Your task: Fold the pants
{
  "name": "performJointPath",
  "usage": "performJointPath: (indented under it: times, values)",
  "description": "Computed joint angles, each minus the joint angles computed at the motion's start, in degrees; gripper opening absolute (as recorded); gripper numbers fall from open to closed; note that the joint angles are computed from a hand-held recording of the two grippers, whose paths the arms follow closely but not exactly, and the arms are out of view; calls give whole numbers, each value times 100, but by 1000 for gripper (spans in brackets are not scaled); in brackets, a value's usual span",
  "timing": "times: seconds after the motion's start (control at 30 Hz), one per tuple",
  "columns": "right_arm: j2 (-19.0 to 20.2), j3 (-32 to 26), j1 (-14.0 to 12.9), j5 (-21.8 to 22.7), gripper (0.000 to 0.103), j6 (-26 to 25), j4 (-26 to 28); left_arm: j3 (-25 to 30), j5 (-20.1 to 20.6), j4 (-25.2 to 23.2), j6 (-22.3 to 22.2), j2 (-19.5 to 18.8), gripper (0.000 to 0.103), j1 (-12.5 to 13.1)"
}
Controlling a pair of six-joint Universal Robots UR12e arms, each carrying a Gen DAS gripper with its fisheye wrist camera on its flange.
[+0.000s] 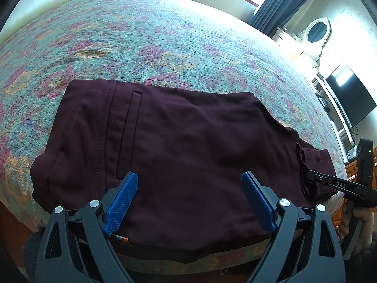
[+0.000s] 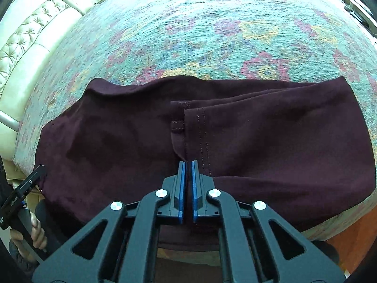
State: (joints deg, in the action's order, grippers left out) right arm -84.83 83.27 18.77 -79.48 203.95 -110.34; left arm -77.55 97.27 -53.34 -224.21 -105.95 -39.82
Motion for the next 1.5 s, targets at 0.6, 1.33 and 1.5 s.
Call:
performJointPath:
  times: [0.6, 1.33, 1.5]
  values:
    - [-77, 336, -314, 1515, 1, 510, -495, 6, -20, 11, -54, -10, 88, 4]
    - [68, 197, -101, 2171, 44, -278, -436, -206, -16, 446, 82, 264, 88, 103]
    - [-122, 306, -191, 2262, 50, -433, -429, -739, -234, 744, -195, 689, 88, 459]
